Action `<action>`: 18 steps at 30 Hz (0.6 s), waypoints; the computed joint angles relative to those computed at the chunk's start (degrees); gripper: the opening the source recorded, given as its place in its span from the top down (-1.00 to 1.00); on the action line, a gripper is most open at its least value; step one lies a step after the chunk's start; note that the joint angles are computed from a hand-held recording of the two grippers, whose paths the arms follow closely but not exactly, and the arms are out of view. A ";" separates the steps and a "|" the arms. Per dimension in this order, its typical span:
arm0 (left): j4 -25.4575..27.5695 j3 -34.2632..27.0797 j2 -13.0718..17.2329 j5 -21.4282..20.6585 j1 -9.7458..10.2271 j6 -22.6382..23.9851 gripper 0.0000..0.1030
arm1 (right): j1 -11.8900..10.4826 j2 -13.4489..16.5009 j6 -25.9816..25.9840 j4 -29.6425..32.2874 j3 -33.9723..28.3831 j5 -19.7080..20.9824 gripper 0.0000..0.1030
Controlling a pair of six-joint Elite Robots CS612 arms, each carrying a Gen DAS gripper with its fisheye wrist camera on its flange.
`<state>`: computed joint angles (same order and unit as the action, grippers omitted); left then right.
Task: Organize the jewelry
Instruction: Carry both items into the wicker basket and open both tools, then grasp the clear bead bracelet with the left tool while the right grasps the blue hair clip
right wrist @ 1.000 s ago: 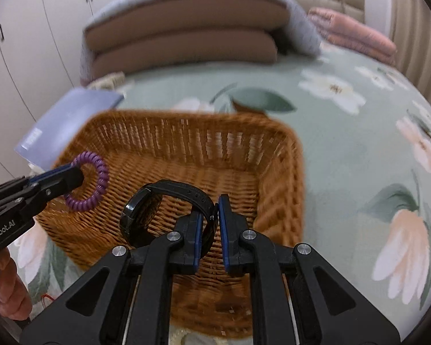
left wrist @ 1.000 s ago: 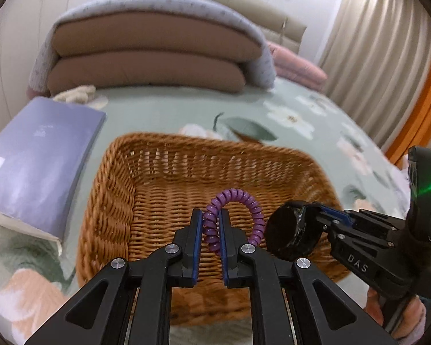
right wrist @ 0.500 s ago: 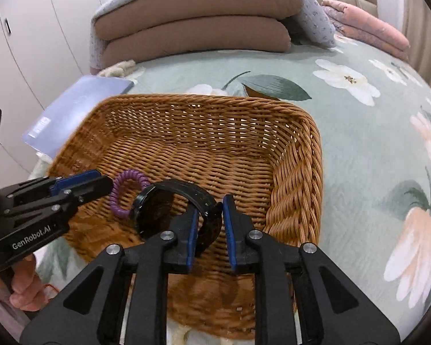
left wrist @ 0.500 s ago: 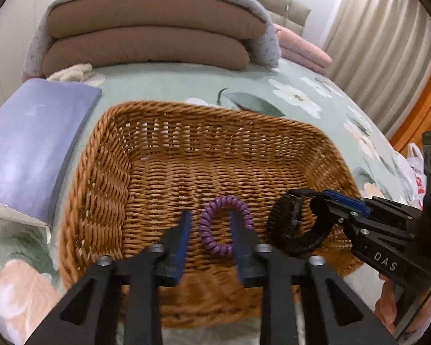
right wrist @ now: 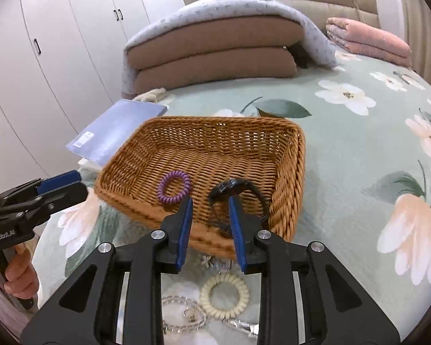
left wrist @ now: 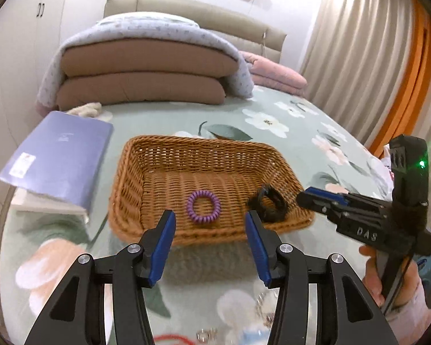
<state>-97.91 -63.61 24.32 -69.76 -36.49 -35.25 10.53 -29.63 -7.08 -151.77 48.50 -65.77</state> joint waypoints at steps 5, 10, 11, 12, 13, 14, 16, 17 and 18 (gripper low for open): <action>3.16 -6.94 2.99 1.78 -1.61 -1.40 -0.04 | -1.09 -5.57 1.16 -9.33 10.43 2.02 0.52; 5.97 -14.70 6.98 4.28 -3.67 -3.76 -0.43 | -2.05 -11.13 4.20 -26.66 23.30 1.72 -1.00; 6.54 -16.01 7.71 4.67 -4.01 -4.51 -0.45 | -2.26 -11.77 5.58 -31.08 25.50 1.73 -1.00; 7.44 -17.57 8.58 5.11 -4.45 -5.39 -0.45 | -2.61 -12.55 6.00 -34.81 27.79 2.73 -1.00; 8.17 -18.50 9.08 5.34 -4.67 -5.96 -0.45 | -2.73 -13.36 5.24 -36.14 29.63 2.71 -1.00; 9.46 -19.72 9.73 5.80 -5.02 -7.18 -0.45 | -2.64 -13.90 4.57 -36.02 30.63 1.78 -1.00; 11.06 -21.47 10.79 5.98 -5.45 -9.00 -0.45 | -2.65 -14.99 3.75 -36.42 33.17 -0.26 -1.00; 11.53 -22.23 11.28 5.84 -5.66 -9.68 -0.45 | -2.79 -15.17 3.54 -36.58 33.85 -0.46 -1.00; 12.11 -22.99 11.82 5.59 -5.85 -10.58 -0.45 | -2.88 -15.48 2.92 -36.20 34.69 -1.39 -1.00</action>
